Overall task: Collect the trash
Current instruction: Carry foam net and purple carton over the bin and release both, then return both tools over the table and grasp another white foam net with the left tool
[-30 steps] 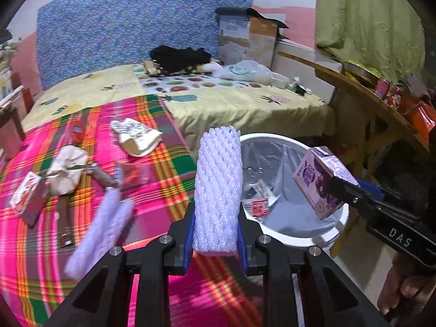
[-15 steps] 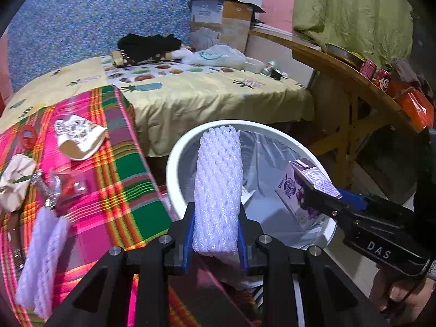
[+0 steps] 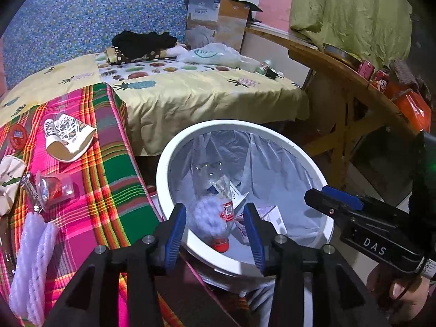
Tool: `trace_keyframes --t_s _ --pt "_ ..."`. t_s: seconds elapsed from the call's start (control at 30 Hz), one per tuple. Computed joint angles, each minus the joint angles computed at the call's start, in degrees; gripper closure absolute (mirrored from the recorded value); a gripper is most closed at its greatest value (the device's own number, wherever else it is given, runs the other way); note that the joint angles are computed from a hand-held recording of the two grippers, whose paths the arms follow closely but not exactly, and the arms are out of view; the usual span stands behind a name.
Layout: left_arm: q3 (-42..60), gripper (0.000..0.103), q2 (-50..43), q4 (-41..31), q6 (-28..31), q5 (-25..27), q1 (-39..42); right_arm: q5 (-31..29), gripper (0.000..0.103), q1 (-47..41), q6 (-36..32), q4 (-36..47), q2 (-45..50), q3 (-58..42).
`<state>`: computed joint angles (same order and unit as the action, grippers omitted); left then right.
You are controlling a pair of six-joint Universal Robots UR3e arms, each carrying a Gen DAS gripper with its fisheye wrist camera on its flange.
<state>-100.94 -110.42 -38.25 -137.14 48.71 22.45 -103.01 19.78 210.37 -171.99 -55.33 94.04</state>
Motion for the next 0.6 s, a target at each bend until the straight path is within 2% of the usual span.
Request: trace_keyframes --t_s 0.43,0.6 --pt "-7.18 0.059 8.21 0.63 2.08 -2.47 7.62 0.11 0.061 2.86 -1.43 -2.13 0.82 -2.83" --pt "-9.06 0.059 10.92 -1.16 4.06 -3.17 11.63 0.68 0.048 4.38 -2.74 -2.42 1.54 -4.66"
